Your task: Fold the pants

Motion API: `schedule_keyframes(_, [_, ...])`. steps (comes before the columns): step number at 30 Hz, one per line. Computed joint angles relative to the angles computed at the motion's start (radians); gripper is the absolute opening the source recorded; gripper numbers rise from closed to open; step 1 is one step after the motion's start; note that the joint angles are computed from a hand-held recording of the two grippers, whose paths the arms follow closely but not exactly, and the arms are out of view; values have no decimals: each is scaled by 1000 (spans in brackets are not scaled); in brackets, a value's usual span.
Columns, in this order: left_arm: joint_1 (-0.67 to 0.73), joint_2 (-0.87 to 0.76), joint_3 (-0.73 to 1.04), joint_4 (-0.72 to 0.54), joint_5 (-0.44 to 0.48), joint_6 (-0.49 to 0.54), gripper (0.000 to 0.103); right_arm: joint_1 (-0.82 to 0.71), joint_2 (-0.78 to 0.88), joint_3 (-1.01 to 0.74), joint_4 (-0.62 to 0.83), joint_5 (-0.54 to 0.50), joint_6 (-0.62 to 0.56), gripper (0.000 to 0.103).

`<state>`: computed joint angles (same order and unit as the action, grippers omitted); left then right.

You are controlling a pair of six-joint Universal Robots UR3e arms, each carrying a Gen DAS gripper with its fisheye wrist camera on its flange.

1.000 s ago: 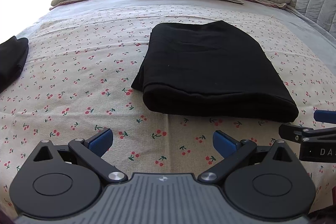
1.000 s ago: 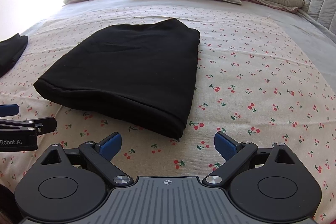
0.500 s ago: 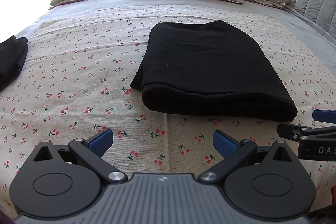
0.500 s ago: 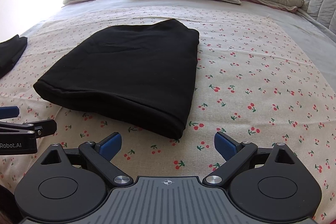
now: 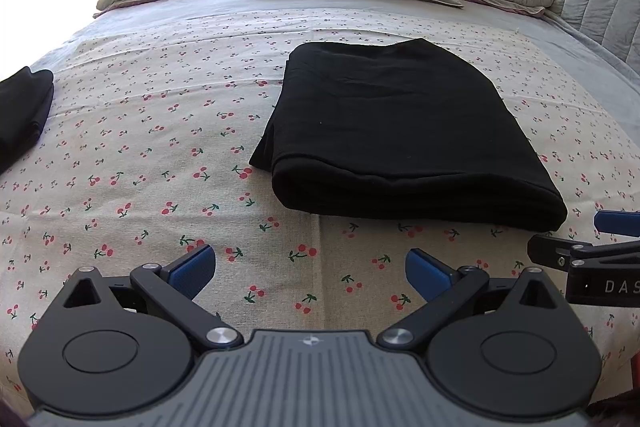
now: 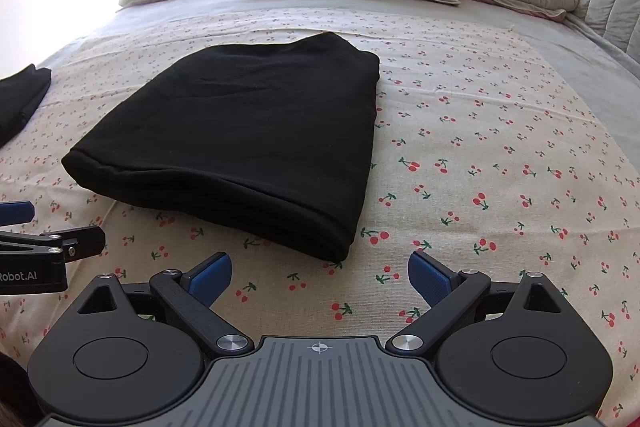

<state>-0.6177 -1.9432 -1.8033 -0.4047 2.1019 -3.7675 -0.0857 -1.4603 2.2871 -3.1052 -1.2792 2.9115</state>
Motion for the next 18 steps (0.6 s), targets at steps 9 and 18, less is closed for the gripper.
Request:
schedule_keyframes(9, [2,0,0,2,-3,4,103,1,2,-1,0,-1,0,97])
schedule_keyframes(18, [3,-3,2,2,-13,3,103,1,3,-2,-1,-1,1,97])
